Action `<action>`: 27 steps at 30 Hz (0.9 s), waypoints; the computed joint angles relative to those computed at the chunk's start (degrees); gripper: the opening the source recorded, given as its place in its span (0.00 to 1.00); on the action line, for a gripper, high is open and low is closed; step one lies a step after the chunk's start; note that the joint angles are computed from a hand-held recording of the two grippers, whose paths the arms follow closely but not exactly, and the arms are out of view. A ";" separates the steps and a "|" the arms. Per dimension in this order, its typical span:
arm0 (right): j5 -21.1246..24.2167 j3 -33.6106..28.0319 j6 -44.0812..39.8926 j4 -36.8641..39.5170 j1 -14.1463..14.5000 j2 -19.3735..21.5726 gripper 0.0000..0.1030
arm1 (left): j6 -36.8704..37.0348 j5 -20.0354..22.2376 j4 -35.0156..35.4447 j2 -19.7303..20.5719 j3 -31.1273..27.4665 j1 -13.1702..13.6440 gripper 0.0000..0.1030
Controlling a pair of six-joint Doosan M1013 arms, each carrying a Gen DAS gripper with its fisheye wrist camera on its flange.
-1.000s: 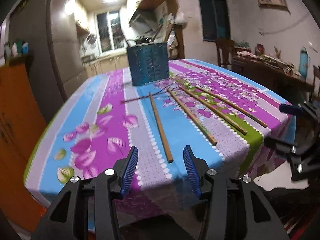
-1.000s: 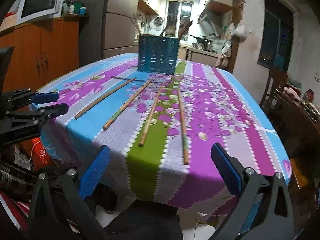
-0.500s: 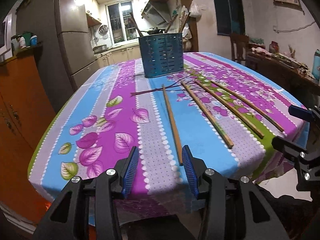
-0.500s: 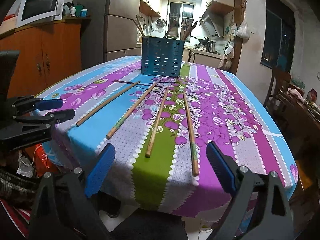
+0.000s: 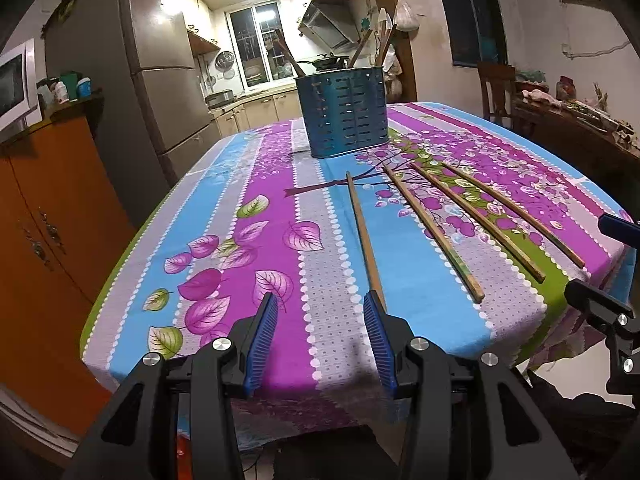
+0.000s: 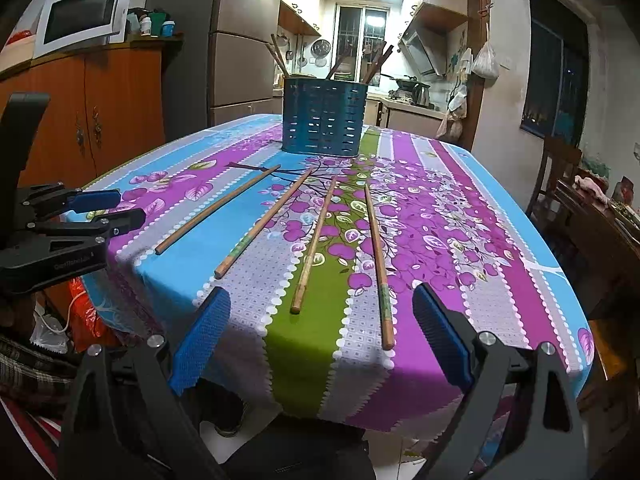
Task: Organize utensils
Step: 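Move both open tools back over the remaining chopsticks on the tablecloth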
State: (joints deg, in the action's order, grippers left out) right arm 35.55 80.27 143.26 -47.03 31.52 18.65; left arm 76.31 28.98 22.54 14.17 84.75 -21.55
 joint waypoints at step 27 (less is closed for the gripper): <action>-0.45 0.37 1.44 -1.25 -0.29 -0.12 0.86 | -4.47 1.41 6.29 0.58 -0.59 -0.62 0.45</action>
